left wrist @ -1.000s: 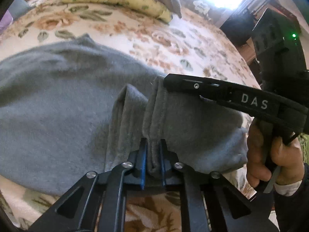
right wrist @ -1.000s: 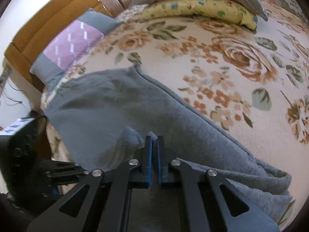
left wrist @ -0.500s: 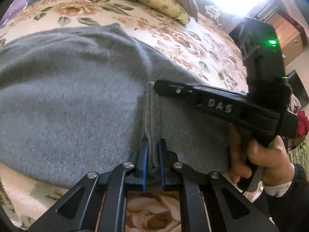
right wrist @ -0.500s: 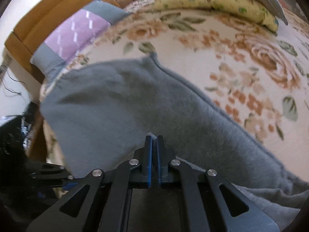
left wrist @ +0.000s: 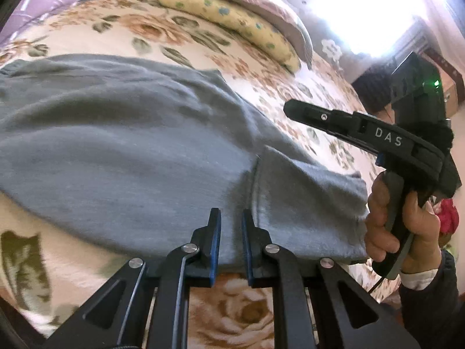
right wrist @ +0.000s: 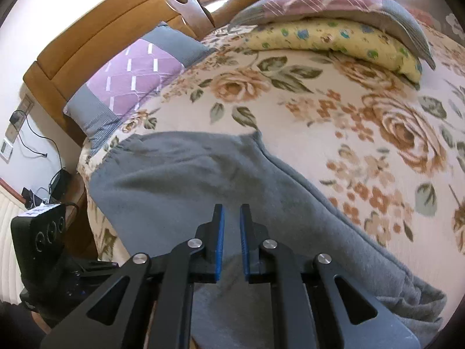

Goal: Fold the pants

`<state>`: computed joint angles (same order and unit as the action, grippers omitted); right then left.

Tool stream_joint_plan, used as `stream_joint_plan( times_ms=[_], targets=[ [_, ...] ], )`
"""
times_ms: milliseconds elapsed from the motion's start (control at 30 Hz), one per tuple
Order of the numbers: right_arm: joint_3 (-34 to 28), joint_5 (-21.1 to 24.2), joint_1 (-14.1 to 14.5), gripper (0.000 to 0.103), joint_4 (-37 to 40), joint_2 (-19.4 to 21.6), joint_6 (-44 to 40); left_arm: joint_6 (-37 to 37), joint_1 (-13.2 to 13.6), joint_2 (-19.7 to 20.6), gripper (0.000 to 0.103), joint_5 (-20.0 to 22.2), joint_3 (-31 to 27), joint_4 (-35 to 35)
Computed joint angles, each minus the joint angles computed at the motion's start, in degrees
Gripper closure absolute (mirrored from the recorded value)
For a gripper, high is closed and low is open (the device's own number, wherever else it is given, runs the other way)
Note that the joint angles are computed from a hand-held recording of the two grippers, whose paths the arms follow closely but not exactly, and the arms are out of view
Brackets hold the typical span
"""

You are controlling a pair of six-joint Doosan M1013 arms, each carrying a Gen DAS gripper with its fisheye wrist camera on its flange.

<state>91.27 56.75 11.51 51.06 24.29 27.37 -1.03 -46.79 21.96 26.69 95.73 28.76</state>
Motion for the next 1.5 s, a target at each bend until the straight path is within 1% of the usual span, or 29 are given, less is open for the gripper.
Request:
stream_joint_plan(
  times_ms=[133, 300, 400, 500, 733, 767, 833, 867, 900, 967, 1033, 1133, 1167, 1233, 1267, 1333, 1367, 1433, 1500],
  targets=[
    [-0.6, 0.67, 1.35, 0.092, -0.94, 0.05, -0.23, -8.13, -0.02, -1.98, 0.089, -0.1, 2.69, 5.45],
    [-1.26, 1.7, 3.36, 0.092, -2.02, 0.18, -0.65, -21.68, 0.27, -4.67, 0.089, -1.47, 6.78, 13.98],
    [-2.06, 3.08, 4.65, 0.092, -2.89, 0.5, -1.01, -27.9, 0.06, -6.07, 0.089, 0.14, 8.39, 18.32],
    [-2.44, 3.13, 5.93, 0.092, -3.84, 0.51, -1.29, -33.45, -0.32, -7.48, 0.089, 1.84, 9.97, 22.0],
    [-4.42, 4.29, 8.68, 0.091, -5.57, 1.54, -0.44, -42.65, -0.84, -9.31, 0.089, 3.99, 12.54, 26.68],
    [-4.7, 4.4, 9.05, 0.089, -5.91, 1.72, -0.26, -44.02, -0.96, -9.54, 0.089, 4.45, 12.89, 27.32],
    [-5.39, 4.54, 9.93, 0.078, -6.64, 2.14, -0.11, -47.99, -1.32, -10.12, 0.089, 5.91, 13.81, 29.08],
    [-5.78, 4.5, 10.5, 0.066, -7.04, 2.37, -0.2, -49.37, -1.49, -10.51, 0.089, 6.51, 14.35, 29.61],
    [-6.11, 4.29, 11.06, 0.058, -7.33, 2.56, -0.6, -51.07, -1.7, -10.77, 0.089, 7.42, 14.78, 30.09],
    [-6.71, 3.92, 12.04, 0.058, -8.05, 2.87, -1.21, -54.89, -1.99, -11.43, 0.089, 8.88, 15.89, 31.07],
    [-7.81, 4.48, 13.0, 0.058, -9.05, 3.57, -0.89, -57.78, -2.06, -11.88, 0.089, 9.92, 16.86, 31.32],
    [-9.71, 5.4, 14.45, 0.058, -10.37, 4.79, -0.77, -62.47, -1.81, -12.38, 0.089, 9.63, 18.47, 32.31],
    [-10.41, 5.75, 15.01, 0.057, -10.98, 5.24, -0.8, -64.51, -1.67, -12.64, 0.086, 9.18, 19.24, 33.0],
    [-11.78, 6.26, 15.99, 0.057, -12.04, 6.13, -0.55, -68.05, -1.48, -12.78, 0.084, 8.45, 20.15, 34.3],
    [-12.51, 6.6, 16.45, 0.057, -12.54, 6.62, -0.38, -70.7, -1.47, -12.89, 0.081, 8.12, 20.68, 35.53],
    [-13.85, 7.3, 17.28, 0.056, -13.58, 7.52, -0.04, -77.31, -1.33, -13.18, 0.078, 7.01, 21.95, 39.88],
    [-14.5, 7.57, 17.69, 0.054, -14.16, 7.95, 0.16, -79.67, -1.3, -13.3, 0.078, 7.17, 22.31, 41.59],
    [-15.8, 8.1, 18.41, 0.052, -15.09, 8.84, 0.21, -80.3, -1.29, -13.51, 0.076, 8.15, 22.27, 41.97],
    [-17.45, 8.61, 19.3, 0.052, -16.34, 9.93, 0.42, -81.35, -1.01, -13.57, 0.068, 8.94, 22.15, 42.65]
  ],
)
